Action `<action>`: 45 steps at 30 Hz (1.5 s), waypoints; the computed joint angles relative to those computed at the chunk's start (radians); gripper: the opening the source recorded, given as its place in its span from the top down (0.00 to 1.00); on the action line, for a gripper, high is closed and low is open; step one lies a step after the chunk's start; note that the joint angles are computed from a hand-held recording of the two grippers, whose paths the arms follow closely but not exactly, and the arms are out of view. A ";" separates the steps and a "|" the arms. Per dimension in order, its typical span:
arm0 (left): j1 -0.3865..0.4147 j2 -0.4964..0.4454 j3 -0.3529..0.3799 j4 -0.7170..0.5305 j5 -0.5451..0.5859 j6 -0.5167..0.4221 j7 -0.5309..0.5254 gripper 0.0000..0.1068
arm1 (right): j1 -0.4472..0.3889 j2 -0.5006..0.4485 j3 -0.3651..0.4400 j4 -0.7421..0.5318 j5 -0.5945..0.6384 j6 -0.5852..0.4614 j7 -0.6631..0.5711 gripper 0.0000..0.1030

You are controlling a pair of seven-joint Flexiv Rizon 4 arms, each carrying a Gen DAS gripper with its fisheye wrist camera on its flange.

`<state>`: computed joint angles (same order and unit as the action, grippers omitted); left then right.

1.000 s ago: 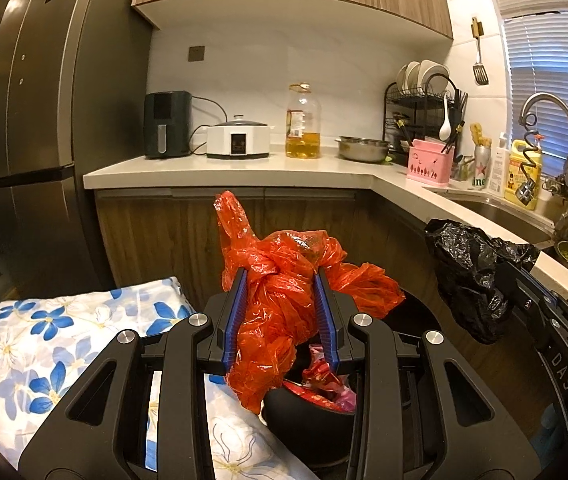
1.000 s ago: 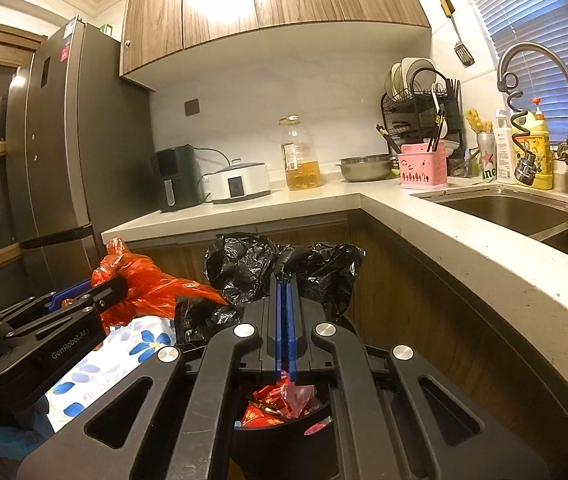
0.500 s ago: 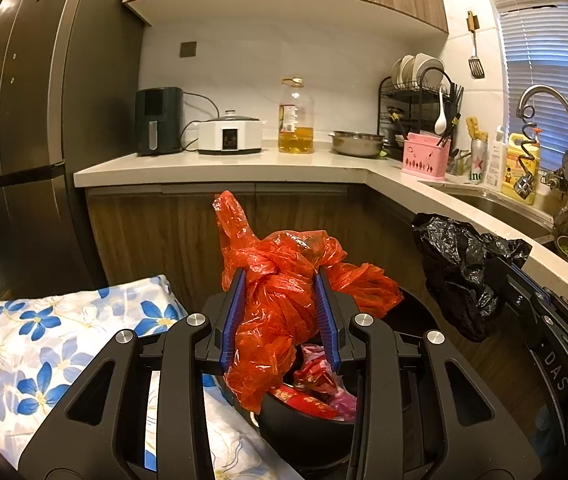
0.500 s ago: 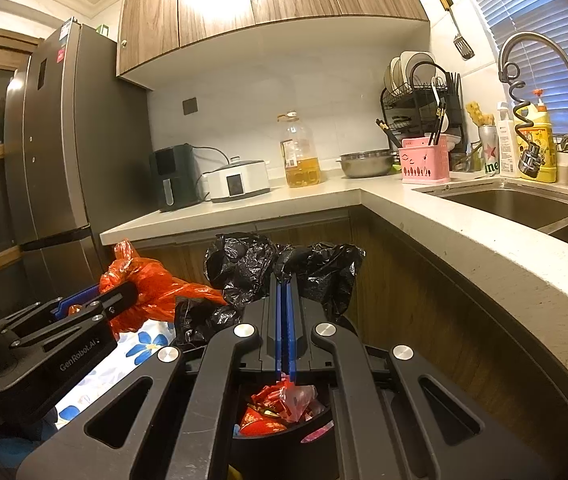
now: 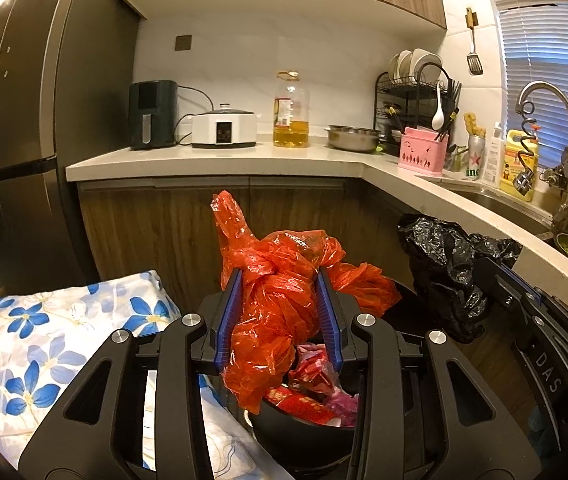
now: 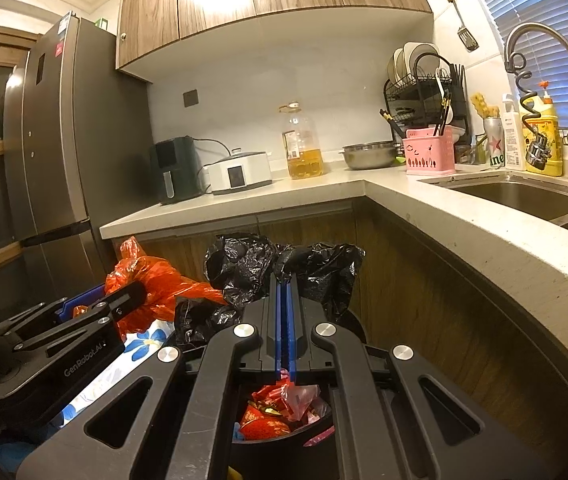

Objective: Collect trash

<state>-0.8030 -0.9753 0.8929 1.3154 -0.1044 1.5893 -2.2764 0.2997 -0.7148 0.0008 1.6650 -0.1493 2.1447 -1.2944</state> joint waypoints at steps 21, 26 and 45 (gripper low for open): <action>0.048 -0.016 -0.090 0.015 -0.112 0.117 0.158 0.39 | -0.016 -0.030 0.010 -0.035 -0.037 -0.045 0.034 0.77; 0.043 -0.008 -0.100 0.057 -0.190 0.142 0.187 0.32 | -0.010 -0.023 0.000 -0.019 -0.020 -0.035 0.031 0.64; -0.403 -0.038 0.281 0.507 -0.514 0.084 0.258 0.09 | 0.135 0.187 -0.066 0.254 0.139 -0.069 -0.155 0.05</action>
<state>-1.2057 -1.0129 1.1742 1.8228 -0.6184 1.6735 -2.0188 0.4352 -0.5276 -0.0655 1.9192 -0.0101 2.0761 -1.4498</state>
